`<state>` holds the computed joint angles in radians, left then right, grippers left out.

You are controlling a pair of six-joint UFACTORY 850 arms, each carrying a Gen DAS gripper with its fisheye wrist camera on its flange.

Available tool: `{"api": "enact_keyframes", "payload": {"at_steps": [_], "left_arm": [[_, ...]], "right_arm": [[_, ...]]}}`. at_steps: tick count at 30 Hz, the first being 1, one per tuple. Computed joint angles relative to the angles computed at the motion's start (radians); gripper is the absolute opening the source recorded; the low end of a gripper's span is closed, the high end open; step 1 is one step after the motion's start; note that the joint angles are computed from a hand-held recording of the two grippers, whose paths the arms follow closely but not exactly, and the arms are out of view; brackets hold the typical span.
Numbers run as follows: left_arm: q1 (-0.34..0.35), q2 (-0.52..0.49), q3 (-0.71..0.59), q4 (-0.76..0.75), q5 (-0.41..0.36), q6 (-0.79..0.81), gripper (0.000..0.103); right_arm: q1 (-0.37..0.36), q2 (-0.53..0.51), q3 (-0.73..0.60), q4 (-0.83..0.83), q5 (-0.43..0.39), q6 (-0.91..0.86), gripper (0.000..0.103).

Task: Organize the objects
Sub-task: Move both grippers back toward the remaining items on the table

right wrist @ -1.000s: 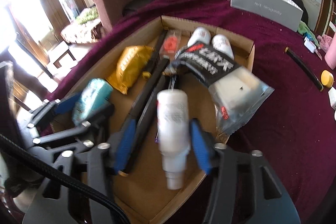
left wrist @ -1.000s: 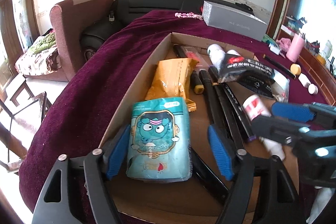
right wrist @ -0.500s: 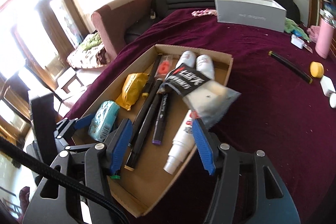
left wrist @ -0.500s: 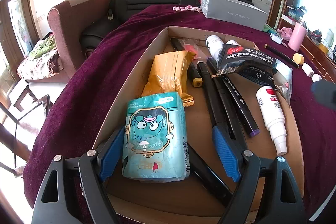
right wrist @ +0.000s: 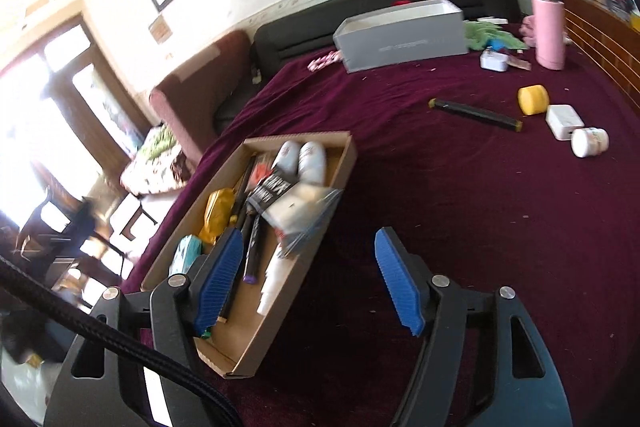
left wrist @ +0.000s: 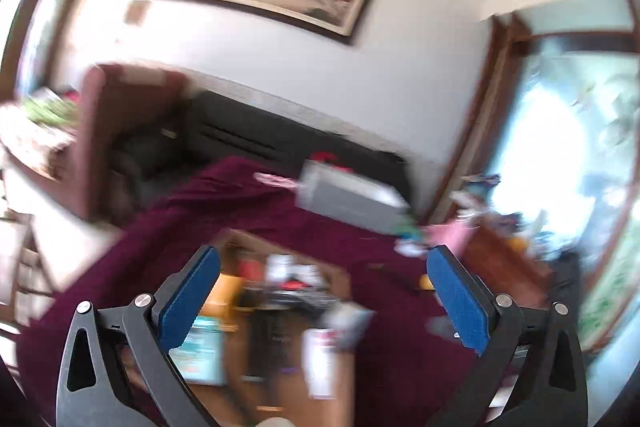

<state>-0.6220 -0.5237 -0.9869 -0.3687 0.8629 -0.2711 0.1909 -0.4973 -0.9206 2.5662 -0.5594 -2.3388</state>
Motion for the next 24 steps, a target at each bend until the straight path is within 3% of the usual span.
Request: {"api": "enact_keyframes", "payload": {"at_steps": [3, 13, 15, 17, 20, 24], "left_arm": [[0.005, -0.030, -0.077, 0.191, -0.119, -0.118, 0.102], [-0.090, -0.214, -0.396, 0.355, -0.445, -0.029, 0.102], [-0.110, -0.232, -0.422, 0.313, -0.469, 0.022, 0.101], [-0.115, -0.271, -0.491, 0.375, -0.548, -0.025, 0.101], [-0.128, -0.305, -0.546, 0.402, -0.584, -0.045, 0.101], [-0.127, -0.371, -0.638, 0.453, -0.649, -0.098, 0.101]], "right_arm": [[-0.023, 0.013, 0.016, 0.012, -0.014, 0.001, 0.075], [-0.121, -0.008, 0.010, 0.016, -0.010, 0.035, 0.074], [-0.144, -0.011, 0.001, 0.025, 0.005, 0.032, 0.074], [-0.165, -0.018, -0.013, 0.034, 0.029, 0.021, 0.074], [-0.205, -0.026, -0.035, 0.003, 0.048, 0.033, 0.074], [-0.242, -0.034, -0.064, 0.097, 0.096, -0.075, 0.074]]}}
